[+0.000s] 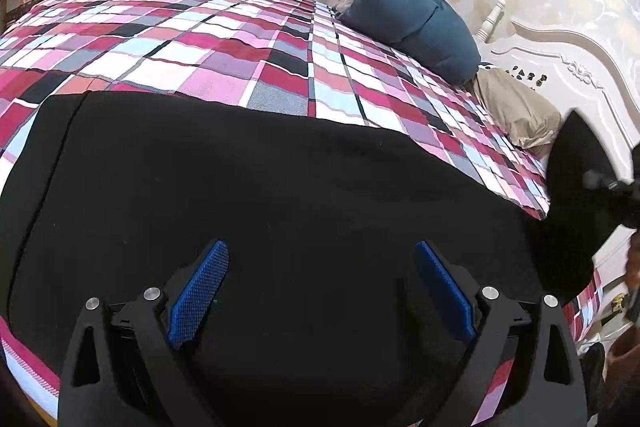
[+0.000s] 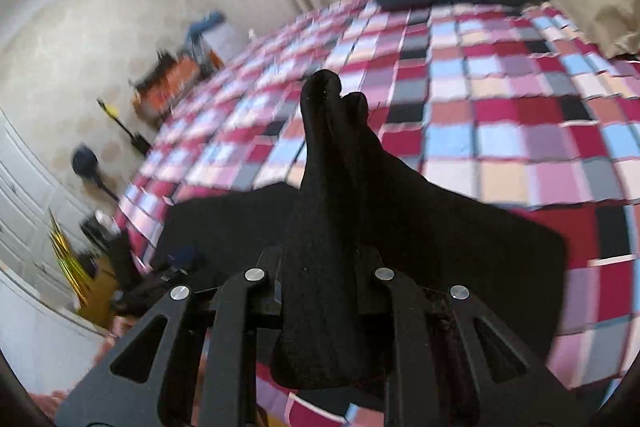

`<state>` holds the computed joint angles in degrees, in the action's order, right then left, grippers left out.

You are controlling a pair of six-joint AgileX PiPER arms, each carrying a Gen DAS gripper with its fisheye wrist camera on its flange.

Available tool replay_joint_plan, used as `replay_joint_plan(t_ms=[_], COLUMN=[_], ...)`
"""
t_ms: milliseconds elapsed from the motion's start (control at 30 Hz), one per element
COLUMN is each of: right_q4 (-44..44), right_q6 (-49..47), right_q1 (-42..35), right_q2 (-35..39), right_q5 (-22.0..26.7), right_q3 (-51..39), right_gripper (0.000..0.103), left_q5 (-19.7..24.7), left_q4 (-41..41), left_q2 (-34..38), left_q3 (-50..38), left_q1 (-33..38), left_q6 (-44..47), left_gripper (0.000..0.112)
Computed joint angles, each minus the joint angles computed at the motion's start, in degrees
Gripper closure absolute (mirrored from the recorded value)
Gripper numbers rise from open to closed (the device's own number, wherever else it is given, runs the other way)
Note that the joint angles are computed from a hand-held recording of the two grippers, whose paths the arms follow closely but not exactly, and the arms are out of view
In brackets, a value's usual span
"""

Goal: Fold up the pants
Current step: 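Grasp the black pants leg with the right gripper and lift it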

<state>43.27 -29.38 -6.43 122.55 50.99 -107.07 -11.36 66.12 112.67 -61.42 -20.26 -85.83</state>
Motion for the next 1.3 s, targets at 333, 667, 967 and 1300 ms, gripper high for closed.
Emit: replay_joint_plan(t_ms=[333, 667, 967, 1300], right_q4=[-18.0, -21.7, -22.9, -19.9], right_q6=[12.0, 14.9, 16.3, 12.8], right_q1=[14.0, 16.1, 17.7, 18.5], right_q2=[11.5, 12.0, 10.2, 7.2], right_q5=[-5.6, -7.0, -10.0, -12.4], right_q3=[-6.5, -5.7, -1.8, 4.2], right_gripper=[0.084, 0.069, 0.058, 0.048], left_q5=[-1.4, -0.3, 0.0, 0.3], left_q4=[-1.7, -7.0, -4.6, -6.7], left_q2=[0.1, -0.1, 0.0, 0.2], left_q3=[0.4, 0.8, 0.5, 0.4], left_q1=[0.6, -0.3, -0.3, -0.4], left_q6=[1.4, 6.9, 5.1, 7.5], left_gripper=[0.019, 0.019, 0.019, 0.019])
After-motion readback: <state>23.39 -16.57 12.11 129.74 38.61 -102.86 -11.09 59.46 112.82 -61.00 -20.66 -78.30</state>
